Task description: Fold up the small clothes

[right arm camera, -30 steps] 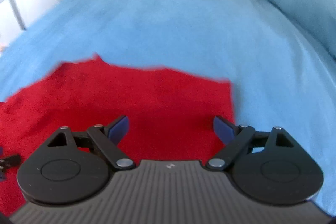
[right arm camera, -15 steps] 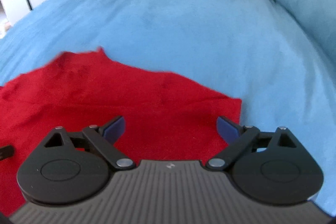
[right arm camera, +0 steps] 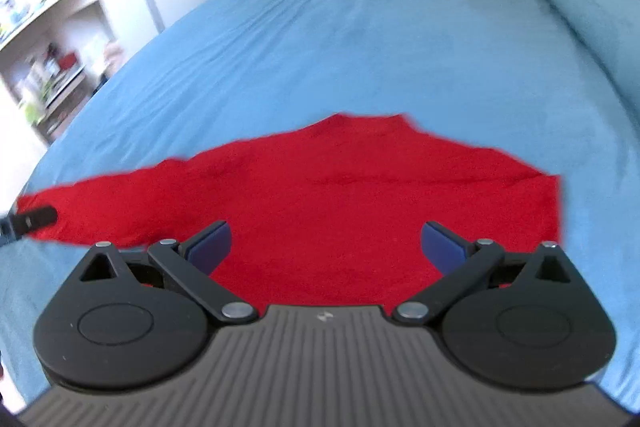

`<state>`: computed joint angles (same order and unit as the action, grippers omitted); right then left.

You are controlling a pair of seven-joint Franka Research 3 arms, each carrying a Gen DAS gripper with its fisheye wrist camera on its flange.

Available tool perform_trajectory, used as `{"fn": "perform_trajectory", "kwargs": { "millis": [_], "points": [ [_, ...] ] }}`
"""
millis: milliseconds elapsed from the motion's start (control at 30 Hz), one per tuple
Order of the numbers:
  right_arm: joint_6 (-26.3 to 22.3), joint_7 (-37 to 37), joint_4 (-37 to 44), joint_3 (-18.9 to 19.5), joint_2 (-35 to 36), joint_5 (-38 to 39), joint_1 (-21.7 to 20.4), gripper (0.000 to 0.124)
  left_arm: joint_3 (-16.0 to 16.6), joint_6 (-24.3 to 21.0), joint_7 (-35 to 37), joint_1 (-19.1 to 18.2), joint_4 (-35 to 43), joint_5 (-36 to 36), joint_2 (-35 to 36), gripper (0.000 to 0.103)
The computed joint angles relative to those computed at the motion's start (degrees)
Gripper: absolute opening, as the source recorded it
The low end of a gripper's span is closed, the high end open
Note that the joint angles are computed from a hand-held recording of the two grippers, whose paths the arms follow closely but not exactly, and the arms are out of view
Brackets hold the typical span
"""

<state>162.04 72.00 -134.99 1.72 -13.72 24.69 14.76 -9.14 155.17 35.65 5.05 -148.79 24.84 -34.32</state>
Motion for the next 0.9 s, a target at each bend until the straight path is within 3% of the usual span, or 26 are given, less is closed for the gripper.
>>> {"fn": "perform_trajectory", "kwargs": {
  "millis": [133, 267, 333, 500, 600, 700, 767, 900],
  "points": [
    [4.33, 11.95, -1.60, 7.26, 1.16, -7.99, -0.70, 0.103, 7.12, 3.48, 2.79, 4.29, -4.37, -1.36, -1.19, 0.100],
    [6.36, 29.83, -0.82, 14.14, 4.54, -21.51, -3.64, 0.103, 11.37, 9.46, 6.67, 10.02, -5.07, -2.84, 4.49, 0.083],
    [5.08, 39.13, 0.36, 17.10, 6.00, -29.79, -5.25, 0.103, 12.86, 11.52, 8.69, 12.35, -4.20, -4.00, 8.75, 0.077],
    [3.05, 52.13, 3.11, 18.54, 9.50, -42.34, -4.22, 0.103, 11.84, 17.01, 9.45, 17.52, -3.61, -4.32, 14.16, 0.070],
    [3.21, 54.73, 4.45, 17.12, 11.35, -44.65, -2.25, 0.103, 6.79, 18.42, 6.98, 22.88, -2.22, 0.29, 15.86, 0.065],
    [3.52, 55.84, 5.57, 15.20, 12.92, -46.00, -0.27, 0.103, 1.81, 18.54, 0.95, 28.75, -0.76, 7.24, 17.11, 0.040],
    [4.57, 56.10, 5.89, 13.60, 13.56, -47.09, 0.85, 0.103, -0.89, 17.90, -4.78, 32.21, 0.47, 12.80, 17.90, 0.012],
    [6.45, 56.42, 5.93, 10.34, 14.03, -48.55, 3.09, 0.103, -0.04, 15.23, -8.87, 30.91, 1.57, 16.50, 17.52, 0.006]
  ]
}}
